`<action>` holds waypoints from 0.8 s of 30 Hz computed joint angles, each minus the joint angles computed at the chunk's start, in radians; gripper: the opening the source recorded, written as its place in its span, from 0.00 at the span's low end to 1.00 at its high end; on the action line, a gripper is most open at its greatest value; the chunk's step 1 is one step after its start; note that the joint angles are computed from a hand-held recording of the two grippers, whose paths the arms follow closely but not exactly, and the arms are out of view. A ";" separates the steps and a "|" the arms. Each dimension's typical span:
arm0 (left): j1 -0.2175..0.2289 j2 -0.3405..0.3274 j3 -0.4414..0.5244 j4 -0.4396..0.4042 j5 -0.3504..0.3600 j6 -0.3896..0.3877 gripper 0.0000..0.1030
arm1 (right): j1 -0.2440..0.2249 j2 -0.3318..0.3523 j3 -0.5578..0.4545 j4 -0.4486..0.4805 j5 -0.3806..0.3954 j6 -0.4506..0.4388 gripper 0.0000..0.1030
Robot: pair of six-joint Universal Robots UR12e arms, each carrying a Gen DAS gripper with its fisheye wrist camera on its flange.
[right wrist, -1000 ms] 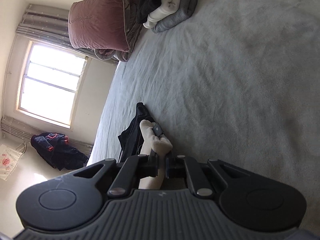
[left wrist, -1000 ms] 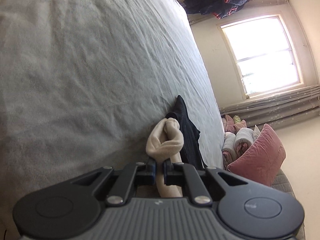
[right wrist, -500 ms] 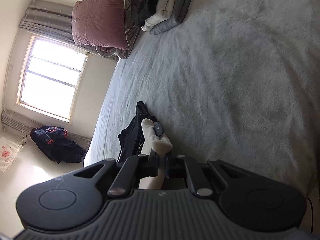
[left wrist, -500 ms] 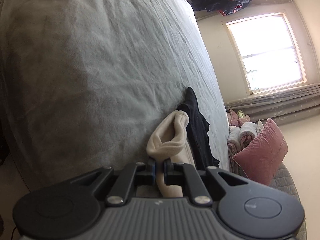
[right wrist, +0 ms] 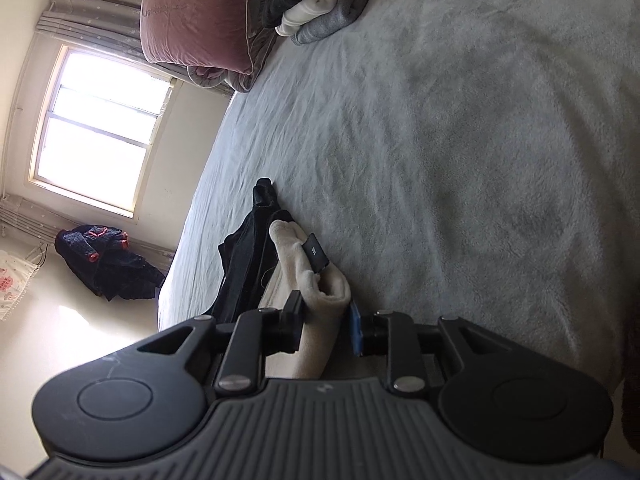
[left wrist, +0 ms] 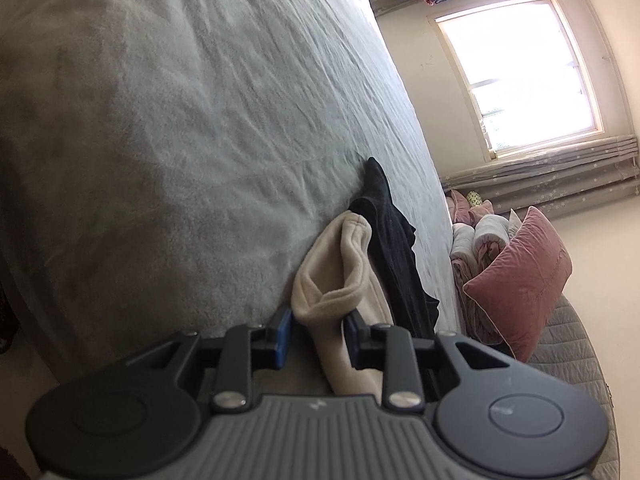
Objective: Fold clothes
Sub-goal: 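Fold the held cream edge over again toward the collar with both grippers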
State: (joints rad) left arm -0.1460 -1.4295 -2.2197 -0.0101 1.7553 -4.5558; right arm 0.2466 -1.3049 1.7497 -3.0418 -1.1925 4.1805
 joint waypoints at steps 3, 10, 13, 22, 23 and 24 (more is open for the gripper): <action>0.023 0.013 -0.007 -0.018 -0.061 0.021 0.15 | -0.004 -0.001 -0.005 0.029 0.025 -0.018 0.25; 0.062 0.029 -0.016 0.017 -0.168 0.013 0.12 | -0.028 0.006 -0.017 0.011 0.127 0.049 0.14; 0.070 0.024 -0.012 0.056 -0.185 -0.017 0.11 | -0.036 0.013 -0.033 -0.011 0.164 0.100 0.13; 0.103 -0.034 0.070 0.148 -0.204 -0.058 0.10 | -0.045 0.082 -0.145 -0.102 0.233 0.281 0.13; 0.109 -0.042 0.084 0.147 -0.201 -0.054 0.10 | -0.044 0.094 -0.166 -0.106 0.230 0.291 0.13; 0.114 -0.050 0.097 0.146 -0.198 -0.049 0.10 | -0.042 0.104 -0.186 -0.106 0.225 0.296 0.13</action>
State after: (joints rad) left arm -0.0316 -1.4797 -2.1223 0.1357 1.5574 -4.6050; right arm 0.2049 -1.2004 1.5641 -3.1483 -0.9672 4.4767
